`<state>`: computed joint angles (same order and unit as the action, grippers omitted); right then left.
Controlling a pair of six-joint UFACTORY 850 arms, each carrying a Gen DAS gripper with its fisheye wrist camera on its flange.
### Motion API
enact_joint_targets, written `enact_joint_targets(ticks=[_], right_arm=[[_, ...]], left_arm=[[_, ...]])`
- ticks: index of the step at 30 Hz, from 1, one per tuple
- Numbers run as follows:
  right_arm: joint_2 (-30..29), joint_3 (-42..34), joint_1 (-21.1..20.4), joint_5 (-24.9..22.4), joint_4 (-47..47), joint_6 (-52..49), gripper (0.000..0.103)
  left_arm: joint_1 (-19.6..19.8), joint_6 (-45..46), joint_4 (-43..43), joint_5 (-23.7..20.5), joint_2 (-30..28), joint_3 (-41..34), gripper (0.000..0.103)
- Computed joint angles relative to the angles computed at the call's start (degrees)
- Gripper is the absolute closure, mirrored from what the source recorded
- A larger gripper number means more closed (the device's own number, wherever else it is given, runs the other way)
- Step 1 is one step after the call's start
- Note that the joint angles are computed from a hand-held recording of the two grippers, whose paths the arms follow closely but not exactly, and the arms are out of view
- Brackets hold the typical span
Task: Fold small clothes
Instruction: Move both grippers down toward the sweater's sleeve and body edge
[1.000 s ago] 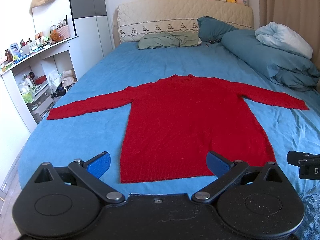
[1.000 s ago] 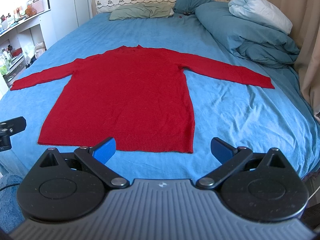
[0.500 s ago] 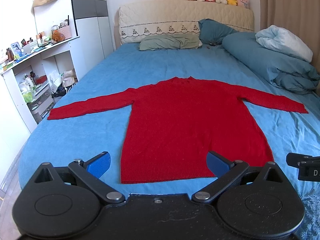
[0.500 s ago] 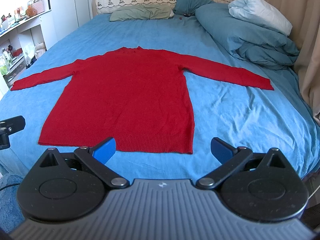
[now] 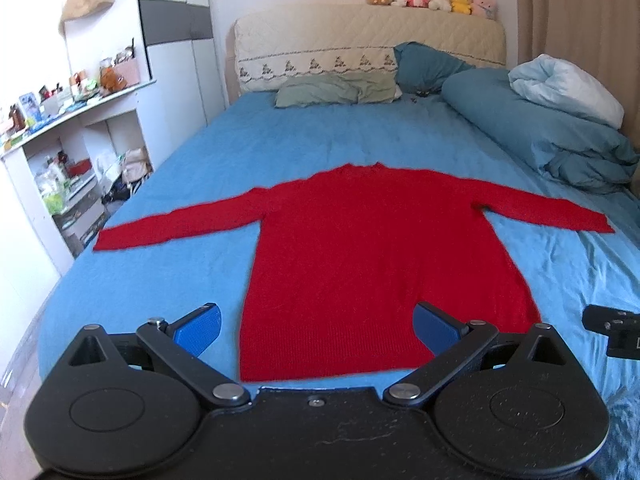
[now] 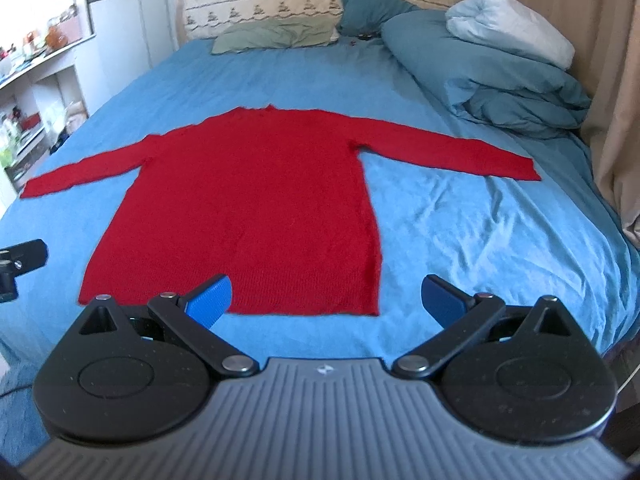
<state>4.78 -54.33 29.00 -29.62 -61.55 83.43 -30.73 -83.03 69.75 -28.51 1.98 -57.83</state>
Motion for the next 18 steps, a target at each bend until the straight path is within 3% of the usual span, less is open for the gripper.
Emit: enact_joint_targets(ticks=[5, 9, 12, 18], right_arm=[[-1.58, -2.47, -4.88, 0.18, -2.65, 2.11, 0.000], [-5.76, -7.13, -10.95, 1.24, -6.47, 5.19, 0.000], [-11.47, -12.34, -15.57, 1.81, -8.96, 7.59, 0.000], [-25.85, -24.40, -23.49, 2.42, -10.13, 12.60, 0.000]], left_arm=[[1.61, 4.72, -1.55, 3.14, -6.21, -8.89, 0.000], [3.36, 14.07, -7.17, 6.47, -15.60, -21.21, 0.000], [5.44, 31.65, -24.12, 9.59, -25.70, -33.80, 0.000], [7.06, 66.39, -57.55, 5.99, -49.76, -65.62, 0.000]])
